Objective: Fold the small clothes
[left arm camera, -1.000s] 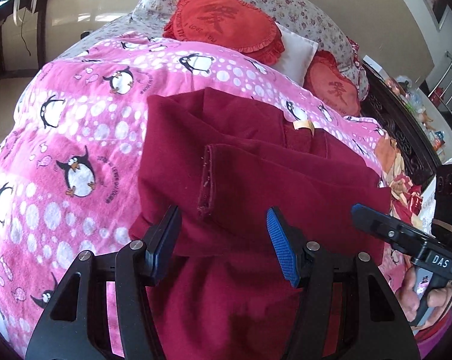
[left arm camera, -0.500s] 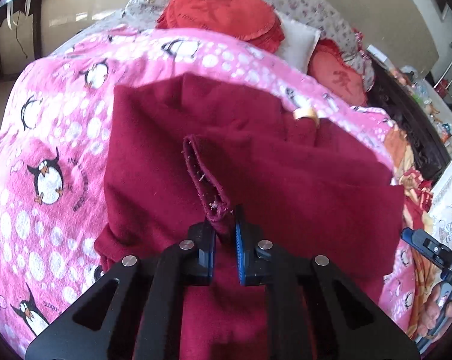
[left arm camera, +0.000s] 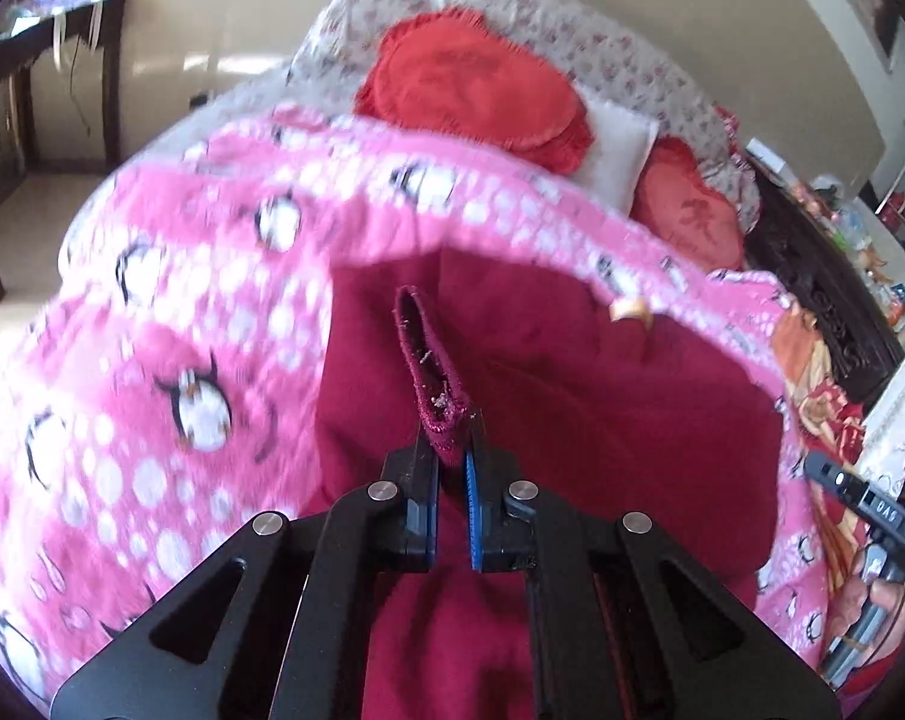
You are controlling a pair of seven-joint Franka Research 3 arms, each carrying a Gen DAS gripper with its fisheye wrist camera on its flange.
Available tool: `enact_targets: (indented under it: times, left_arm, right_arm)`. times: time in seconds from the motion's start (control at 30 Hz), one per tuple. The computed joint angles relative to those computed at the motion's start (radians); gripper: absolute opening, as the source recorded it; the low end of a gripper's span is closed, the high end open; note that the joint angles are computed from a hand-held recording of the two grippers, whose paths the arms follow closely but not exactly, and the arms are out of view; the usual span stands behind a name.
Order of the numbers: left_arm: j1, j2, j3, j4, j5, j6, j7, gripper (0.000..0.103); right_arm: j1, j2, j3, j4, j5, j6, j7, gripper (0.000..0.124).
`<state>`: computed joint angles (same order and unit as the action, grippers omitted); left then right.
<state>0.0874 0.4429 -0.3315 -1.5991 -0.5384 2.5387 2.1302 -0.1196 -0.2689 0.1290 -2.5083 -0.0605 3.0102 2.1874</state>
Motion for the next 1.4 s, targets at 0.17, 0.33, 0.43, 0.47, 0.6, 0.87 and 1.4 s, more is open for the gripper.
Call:
enact_targets:
  times: [0.17,0.33,0.43,0.47,0.6,0.87,1.4]
  left_arm:
    - [-0.026,0.019,0.031,-0.028,0.078,0.022,-0.065,0.006]
    - [0.012,0.022,0.009,-0.026,0.068,-0.024,-0.057,0.007]
    - [0.013,0.0,0.012,-0.052,0.072,-0.01,-0.034,0.014]
    - [0.011,-0.006,0.016,-0.058,0.077,-0.007,-0.033,0.016]
    - [0.028,-0.052,0.006,-0.111,0.032,0.013,0.011,0.028]
    - [0.009,-0.082,0.032,-0.146,0.003,-0.001,0.003,0.042]
    - [0.028,-0.186,0.074,-0.273,-0.076,-0.082,0.084,0.042]
  right_arm:
    - [-0.11,0.187,0.118,0.198,-0.374,-0.18,0.172,0.034]
    - [-0.064,0.215,0.044,0.206,-0.346,-0.14,0.151,0.031]
    - [-0.003,0.131,-0.011,0.131,-0.232,-0.12,0.084,0.032]
    - [0.033,0.104,-0.039,0.102,-0.173,-0.113,0.042,0.032]
    - [0.083,0.02,-0.062,0.011,-0.06,-0.141,-0.012,0.048]
    - [0.047,0.095,-0.04,-0.003,-0.077,-0.075,0.005,0.032]
    - [0.251,-0.08,-0.174,-0.121,0.177,-0.103,-0.149,0.056]
